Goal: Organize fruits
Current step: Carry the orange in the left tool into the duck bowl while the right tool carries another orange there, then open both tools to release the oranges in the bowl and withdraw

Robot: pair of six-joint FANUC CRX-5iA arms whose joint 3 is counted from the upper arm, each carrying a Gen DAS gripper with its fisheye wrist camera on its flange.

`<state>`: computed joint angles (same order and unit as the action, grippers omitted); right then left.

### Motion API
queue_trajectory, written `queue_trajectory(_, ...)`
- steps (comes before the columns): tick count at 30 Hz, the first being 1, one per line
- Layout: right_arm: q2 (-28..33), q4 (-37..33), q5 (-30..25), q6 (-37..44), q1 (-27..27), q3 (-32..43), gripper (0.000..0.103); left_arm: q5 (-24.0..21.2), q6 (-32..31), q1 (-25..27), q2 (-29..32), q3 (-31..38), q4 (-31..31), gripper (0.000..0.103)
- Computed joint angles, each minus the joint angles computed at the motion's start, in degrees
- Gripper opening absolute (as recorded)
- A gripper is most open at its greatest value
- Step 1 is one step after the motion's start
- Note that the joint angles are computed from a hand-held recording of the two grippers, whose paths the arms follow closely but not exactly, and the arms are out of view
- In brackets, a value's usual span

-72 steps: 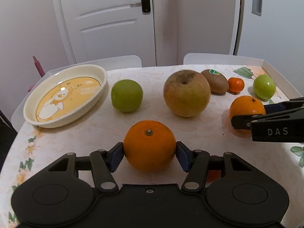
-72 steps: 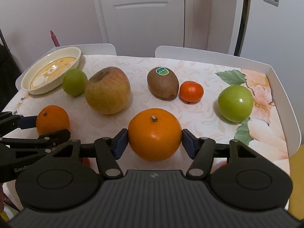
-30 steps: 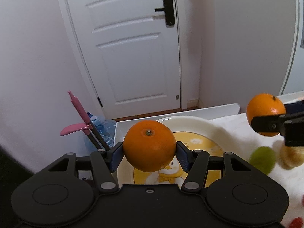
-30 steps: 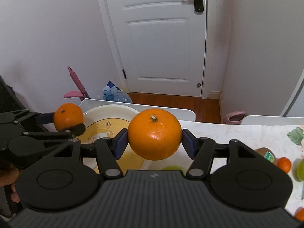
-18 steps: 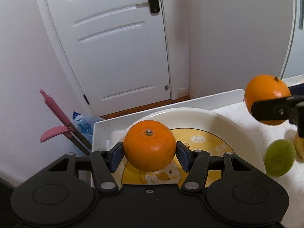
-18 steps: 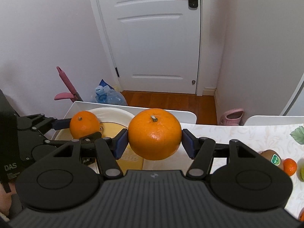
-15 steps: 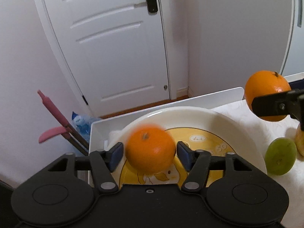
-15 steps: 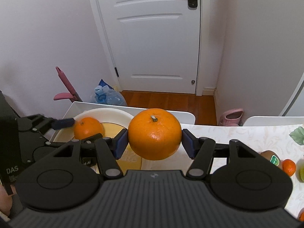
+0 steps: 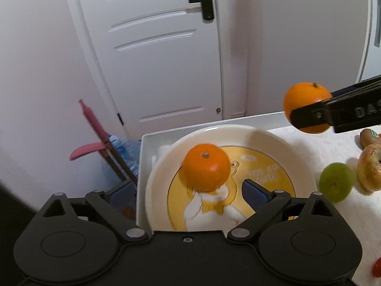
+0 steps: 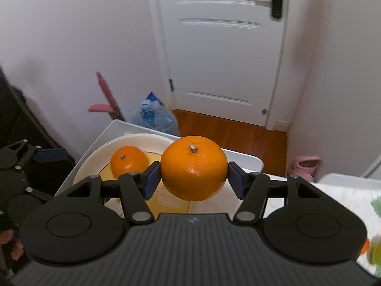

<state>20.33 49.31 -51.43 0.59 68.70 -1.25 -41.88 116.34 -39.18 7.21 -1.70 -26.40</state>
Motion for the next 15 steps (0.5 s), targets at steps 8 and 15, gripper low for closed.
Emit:
queue_trajectory(8,3.73,-3.53,5.03,9.08,-1.20,2.96,0.076,-3.18,5.21,-1.11,-3.01,-2.11,-1.69,0.103)
queue_trajectory(15,6.04,-4.94,7.12,12.05,-1.91,3.97,0.076,-2.55,6.60,-0.69,-3.91,-3.48,-1.72,0.103)
